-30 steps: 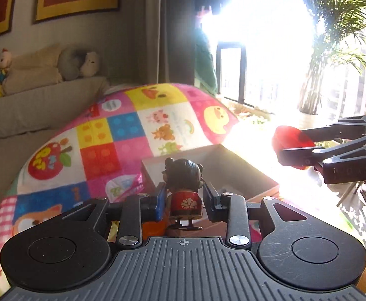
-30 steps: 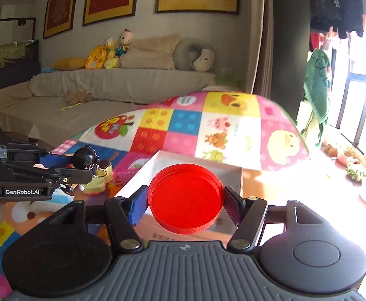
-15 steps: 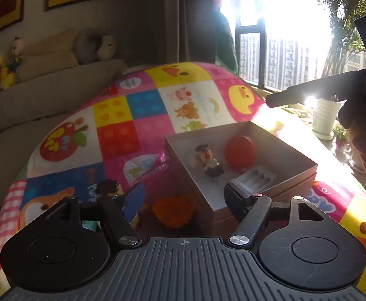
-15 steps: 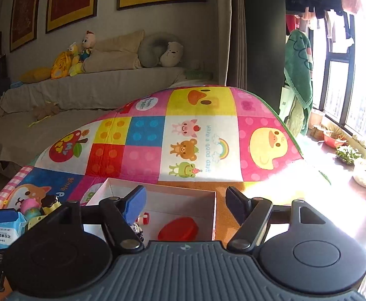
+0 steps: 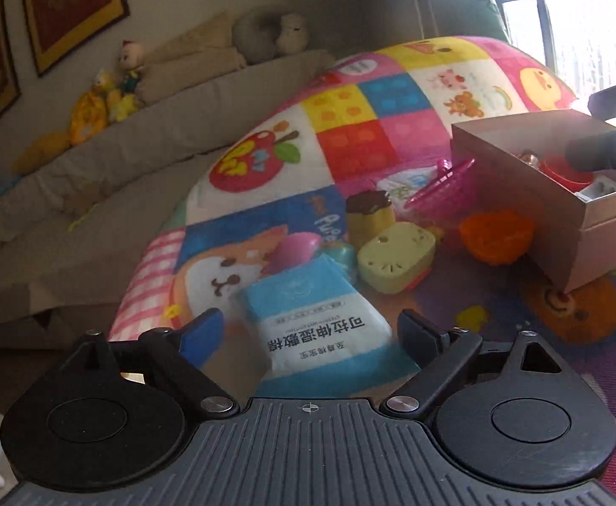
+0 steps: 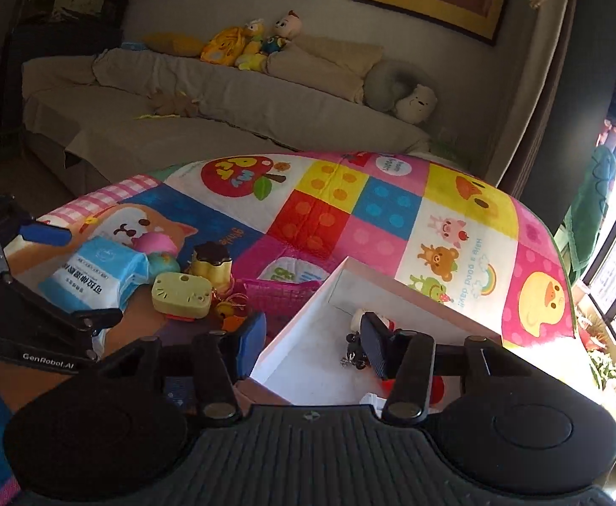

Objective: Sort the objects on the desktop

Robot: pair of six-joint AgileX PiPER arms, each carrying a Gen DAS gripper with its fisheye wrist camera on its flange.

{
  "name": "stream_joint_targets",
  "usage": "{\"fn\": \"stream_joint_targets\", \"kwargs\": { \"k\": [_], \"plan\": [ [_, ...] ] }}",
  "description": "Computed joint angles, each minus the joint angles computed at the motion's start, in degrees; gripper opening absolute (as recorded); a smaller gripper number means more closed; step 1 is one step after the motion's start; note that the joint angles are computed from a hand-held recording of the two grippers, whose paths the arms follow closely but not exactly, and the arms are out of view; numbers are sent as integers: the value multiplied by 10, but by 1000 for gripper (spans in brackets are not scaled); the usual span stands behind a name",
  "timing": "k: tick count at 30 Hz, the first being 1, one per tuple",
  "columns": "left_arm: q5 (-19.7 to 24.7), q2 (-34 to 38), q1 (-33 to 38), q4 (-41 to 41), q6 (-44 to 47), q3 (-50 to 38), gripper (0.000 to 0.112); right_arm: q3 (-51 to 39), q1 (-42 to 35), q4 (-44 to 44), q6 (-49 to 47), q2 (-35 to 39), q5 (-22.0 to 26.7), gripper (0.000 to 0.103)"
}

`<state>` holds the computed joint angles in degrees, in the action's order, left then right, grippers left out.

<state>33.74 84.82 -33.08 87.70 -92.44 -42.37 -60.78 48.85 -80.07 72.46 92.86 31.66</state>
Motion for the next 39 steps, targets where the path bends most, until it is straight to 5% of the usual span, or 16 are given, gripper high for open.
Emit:
{"fn": "stream_joint_targets", "kwargs": {
  "k": [4, 8, 13, 15, 17, 26, 32, 35, 39],
  "plan": [
    [31, -13, 22, 3, -4, 18, 95, -14, 85, -73, -17, 89, 84, 37],
    [-63, -79, 87, -50, 22, 41, 95, -66, 116, -99, -58, 179, 147, 34],
    [-117, -134, 109, -110, 66, 64, 96, -157, 100, -39, -167, 249, 175, 33],
    [-139, -148, 116, -137, 87, 68, 96, -167, 99, -21, -191, 254, 184, 18],
    [-157, -151, 121, -159, 103, 67, 96, -157, 101, -4, -197, 242, 181, 9],
    [-175, -122, 95, -187, 127, 47, 96, -1, 81, 196, -221, 19, 55, 8],
    [-207, -49, 90, -269, 197, -20, 96, 109, 73, 189, -131, -83, 89, 7],
    [-213, 8, 87, -378, 284, -84, 96, 158, 44, 194, -83, -140, 53, 15],
    [-178, 88, 70, -432, 309, -171, 96, 208, 42, 128, 57, -173, 55, 60]
  ]
}}
